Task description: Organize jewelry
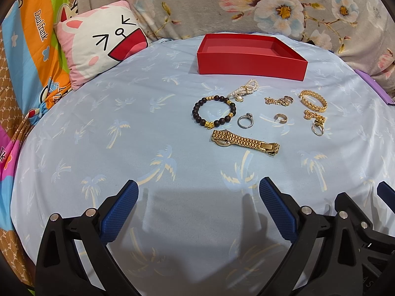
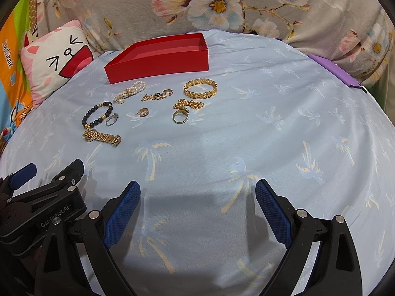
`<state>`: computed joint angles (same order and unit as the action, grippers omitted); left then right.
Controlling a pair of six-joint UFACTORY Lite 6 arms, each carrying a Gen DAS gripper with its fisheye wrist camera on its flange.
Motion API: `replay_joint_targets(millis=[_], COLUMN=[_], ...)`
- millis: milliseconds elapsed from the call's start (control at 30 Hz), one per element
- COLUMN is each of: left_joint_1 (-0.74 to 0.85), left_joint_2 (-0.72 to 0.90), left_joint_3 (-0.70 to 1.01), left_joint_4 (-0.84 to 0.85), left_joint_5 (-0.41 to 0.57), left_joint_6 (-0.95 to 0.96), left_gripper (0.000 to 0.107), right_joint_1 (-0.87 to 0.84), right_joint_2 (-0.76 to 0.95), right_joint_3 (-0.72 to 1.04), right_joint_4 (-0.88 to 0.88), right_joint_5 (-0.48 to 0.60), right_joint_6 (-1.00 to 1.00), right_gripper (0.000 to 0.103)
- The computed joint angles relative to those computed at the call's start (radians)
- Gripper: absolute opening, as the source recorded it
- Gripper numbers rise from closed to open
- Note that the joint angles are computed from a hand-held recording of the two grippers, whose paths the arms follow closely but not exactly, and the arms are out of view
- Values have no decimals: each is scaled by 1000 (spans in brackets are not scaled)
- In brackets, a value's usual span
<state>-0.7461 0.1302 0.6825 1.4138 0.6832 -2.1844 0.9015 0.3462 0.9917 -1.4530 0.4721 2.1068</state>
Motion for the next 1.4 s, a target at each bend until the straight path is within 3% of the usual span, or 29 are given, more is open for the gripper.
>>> replay_joint_targets(millis=[233,467,633,800,900,1233,1333,1400], left_joint_1=[0,77,154,249,247,215,220,240], left_joint_2=[0,-78,-129,-193,-131,293,305,266], left_joint_3=[3,-70,-90,-89,-14,406,394,340], left_joint_4=[-2,61,40,51,8,-271,-241,-203], left_joint_5=[-7,-86,-108,-245,-271,-146,-128,-170], left_joint_6=[-3,-70,10,32,72,342,312,285], left_gripper=[96,96,96,96,96,96,94,94], right_joint_1=[-9,-28,-65,-108,-127,-149,-150,-153], right_joint_2=[-8,-18,-8,-5,-14,-18,-17,-16], right_joint_3=[-13,-14,12,14,4,-2,-1,0], right_joint_4=[-12,-16,14,-12,-43,-70,-82,-93], right_joint_5=[-14,-58,-101,-129,-153,-173,-178,-186], right_joint_6=[3,-23,-71,-39,-4,7,13,21], right_gripper=[92,92,92,92,92,92,92,92])
